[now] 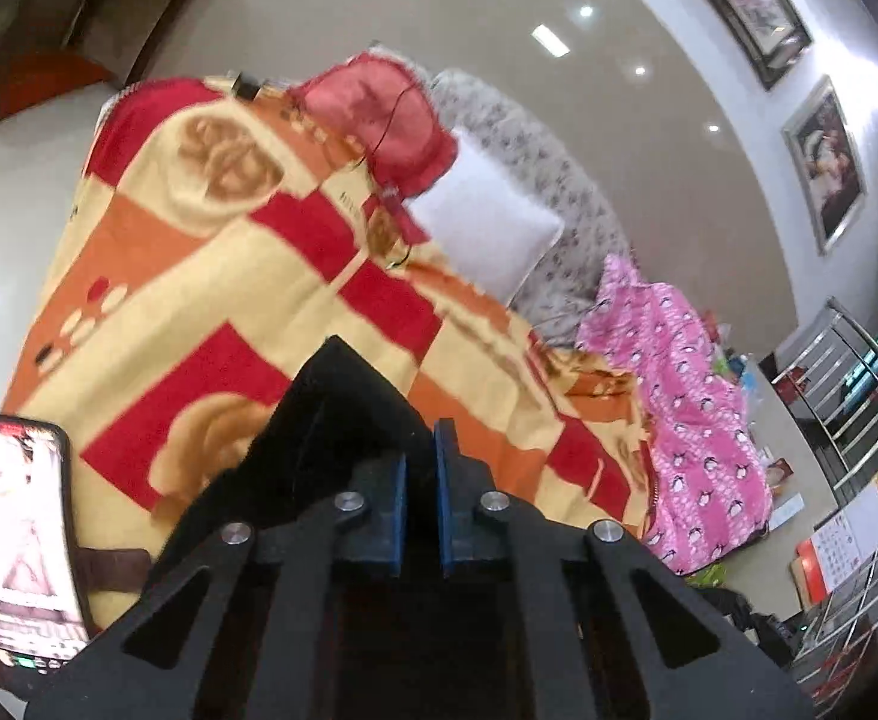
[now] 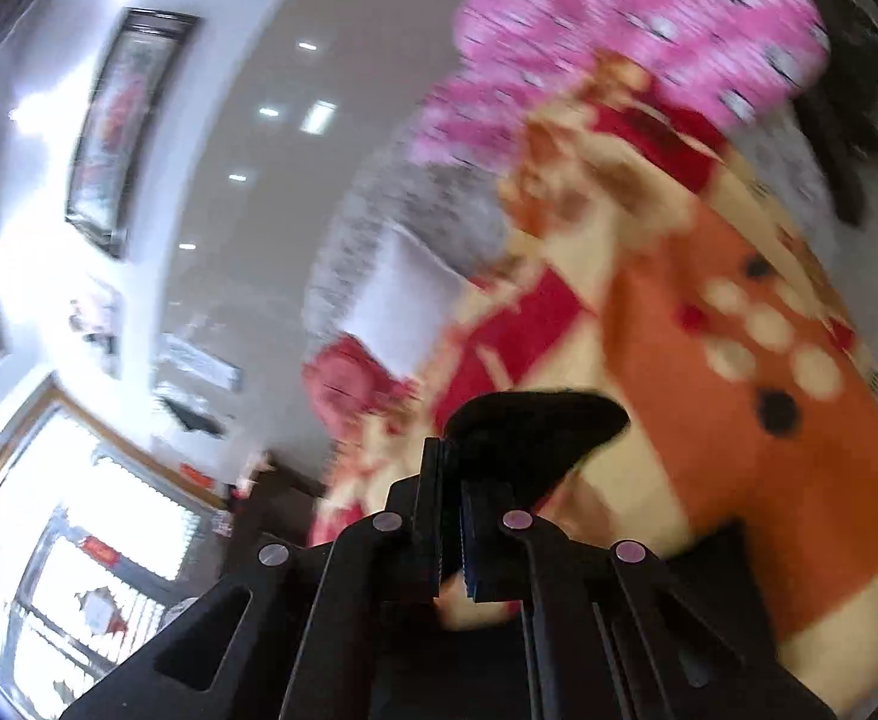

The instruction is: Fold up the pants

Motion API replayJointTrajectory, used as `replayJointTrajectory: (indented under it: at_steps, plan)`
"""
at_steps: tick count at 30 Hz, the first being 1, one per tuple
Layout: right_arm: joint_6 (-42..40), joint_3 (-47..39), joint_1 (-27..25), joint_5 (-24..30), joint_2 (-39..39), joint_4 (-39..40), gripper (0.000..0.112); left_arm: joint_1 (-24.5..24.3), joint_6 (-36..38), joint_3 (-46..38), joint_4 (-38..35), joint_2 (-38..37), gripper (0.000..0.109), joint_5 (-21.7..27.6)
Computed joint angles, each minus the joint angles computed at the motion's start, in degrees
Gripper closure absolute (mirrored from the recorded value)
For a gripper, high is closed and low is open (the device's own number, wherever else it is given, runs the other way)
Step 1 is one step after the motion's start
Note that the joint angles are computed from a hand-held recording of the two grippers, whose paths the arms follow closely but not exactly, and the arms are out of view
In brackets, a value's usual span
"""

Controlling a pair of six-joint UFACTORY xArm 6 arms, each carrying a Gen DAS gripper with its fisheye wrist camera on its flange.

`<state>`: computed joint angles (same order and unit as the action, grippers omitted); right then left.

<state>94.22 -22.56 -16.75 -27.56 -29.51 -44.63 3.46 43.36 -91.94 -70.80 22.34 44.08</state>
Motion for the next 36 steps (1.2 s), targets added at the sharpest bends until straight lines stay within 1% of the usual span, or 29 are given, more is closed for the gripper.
replayJointTrajectory:
  at_steps: [1,2,3,4,7,8,9,13,19,22,25,27,28,30,33,34,35,36]
  plan:
    - [-3.6,1.4,1.5,0.7,-1.9,3.3,0.109,0.4,1.3,2.1,-0.1,-1.1,0.103,-0.4]
    - [-5.5,3.8,2.5,0.8,-4.1,5.2,0.109,0.7,1.6,3.5,0.1,-1.6,0.103,-0.1]
    - [-5.0,6.1,2.8,0.7,-5.5,5.0,0.109,1.4,1.4,5.3,1.6,-1.9,0.103,0.7]
    - [-2.7,7.2,2.0,0.3,-5.9,2.4,0.109,1.6,1.0,6.8,3.1,-2.1,0.103,0.9]
    - [8.0,10.3,-2.9,-2.0,-3.7,-10.2,0.109,1.4,1.4,12.1,7.0,-3.4,0.103,0.1]
    - [10.7,11.0,-4.4,-3.3,-1.3,-13.3,0.109,1.1,1.4,14.1,8.3,-3.9,0.103,-0.5]
    - [11.6,12.4,-5.2,-4.2,0.4,-14.1,0.109,1.2,1.3,15.5,8.7,-4.3,0.103,-0.8]
    - [4.6,18.0,-4.8,-7.1,0.1,-6.5,0.109,2.6,3.5,18.3,6.1,-5.5,0.103,0.2]
    - [1.2,18.6,-3.1,-5.4,-1.6,-3.6,0.109,2.8,2.5,18.9,5.5,-5.9,0.103,1.0]
    - [0.8,18.1,-3.8,-4.7,-1.1,-4.1,0.109,3.6,2.8,19.6,4.2,-7.0,0.103,2.9]
    - [-0.5,18.2,-4.1,-4.2,-0.5,-3.4,0.109,4.2,2.9,19.9,3.7,-7.4,0.103,3.7]
    - [-2.2,18.3,-3.5,-4.5,1.4,-1.3,0.109,3.5,2.9,19.9,4.7,-7.0,0.103,2.2]
    - [-3.0,18.6,-3.2,-4.7,1.8,-0.4,0.109,2.6,2.6,19.9,6.6,-6.4,0.103,0.0]
    - [-6.6,19.6,-1.6,-5.7,2.4,4.5,0.109,1.5,1.5,19.9,9.7,-5.5,0.102,-2.1]
    - [-8.9,20.3,0.1,-4.6,1.4,7.6,0.109,0.7,2.0,21.5,10.0,-6.8,0.097,-5.1]
    - [-9.3,20.4,0.4,-4.2,1.1,8.0,0.109,0.2,1.8,22.1,10.7,-7.4,0.092,-6.8]
    - [-9.9,20.5,0.8,-3.8,0.9,8.7,0.11,-0.4,1.6,22.9,11.4,-8.1,0.085,-9.3]
    - [-11.0,20.7,1.3,-4.0,0.9,10.0,0.11,-1.0,1.2,23.9,12.0,-8.9,0.079,-12.2]
